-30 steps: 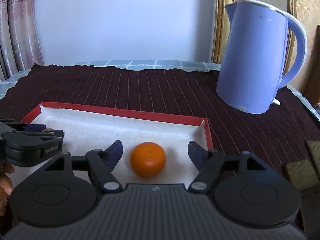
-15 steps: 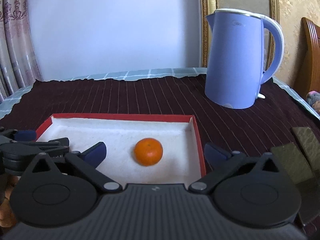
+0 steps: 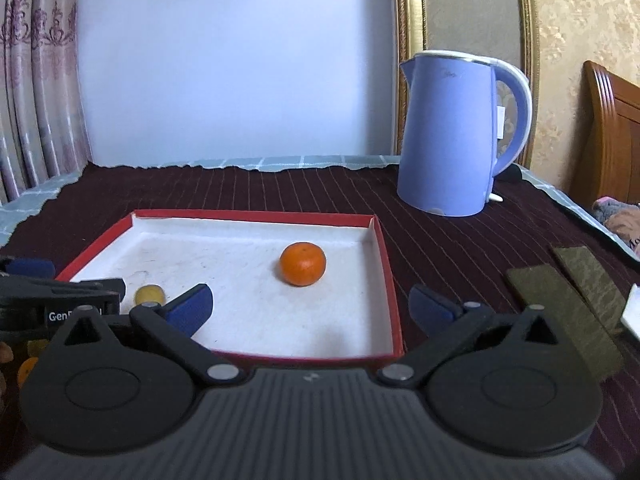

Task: Organize fruits
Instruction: 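Withdraw both tools from the tray back toward the remaining fruits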

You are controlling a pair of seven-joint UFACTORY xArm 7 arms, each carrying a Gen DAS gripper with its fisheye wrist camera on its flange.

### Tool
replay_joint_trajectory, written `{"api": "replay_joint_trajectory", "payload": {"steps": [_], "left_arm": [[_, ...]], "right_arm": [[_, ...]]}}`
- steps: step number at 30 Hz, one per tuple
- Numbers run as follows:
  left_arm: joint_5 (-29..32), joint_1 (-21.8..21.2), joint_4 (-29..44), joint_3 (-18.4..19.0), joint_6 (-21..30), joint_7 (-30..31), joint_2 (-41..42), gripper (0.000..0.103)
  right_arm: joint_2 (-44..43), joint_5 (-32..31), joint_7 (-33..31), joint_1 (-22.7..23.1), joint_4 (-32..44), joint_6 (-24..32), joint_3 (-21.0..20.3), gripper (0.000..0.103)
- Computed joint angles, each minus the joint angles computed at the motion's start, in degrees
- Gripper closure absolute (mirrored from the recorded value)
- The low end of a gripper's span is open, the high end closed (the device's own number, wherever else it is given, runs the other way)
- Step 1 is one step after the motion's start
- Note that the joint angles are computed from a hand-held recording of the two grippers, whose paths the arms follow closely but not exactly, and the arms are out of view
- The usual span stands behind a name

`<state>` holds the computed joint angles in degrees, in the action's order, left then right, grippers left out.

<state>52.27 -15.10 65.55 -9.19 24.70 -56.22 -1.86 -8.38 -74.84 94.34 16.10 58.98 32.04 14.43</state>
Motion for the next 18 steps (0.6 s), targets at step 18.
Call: {"api": "replay_joint_trajectory", "payload": {"steps": [18], "left_arm": [[3.96,4.17,-8.35,-2.58,-4.92,-4.2,-5.89,0.008]], "right_arm": [[-7.0,-3.69,10.66,-4.49,-9.14,-9.47,1.35,0.0]]}}
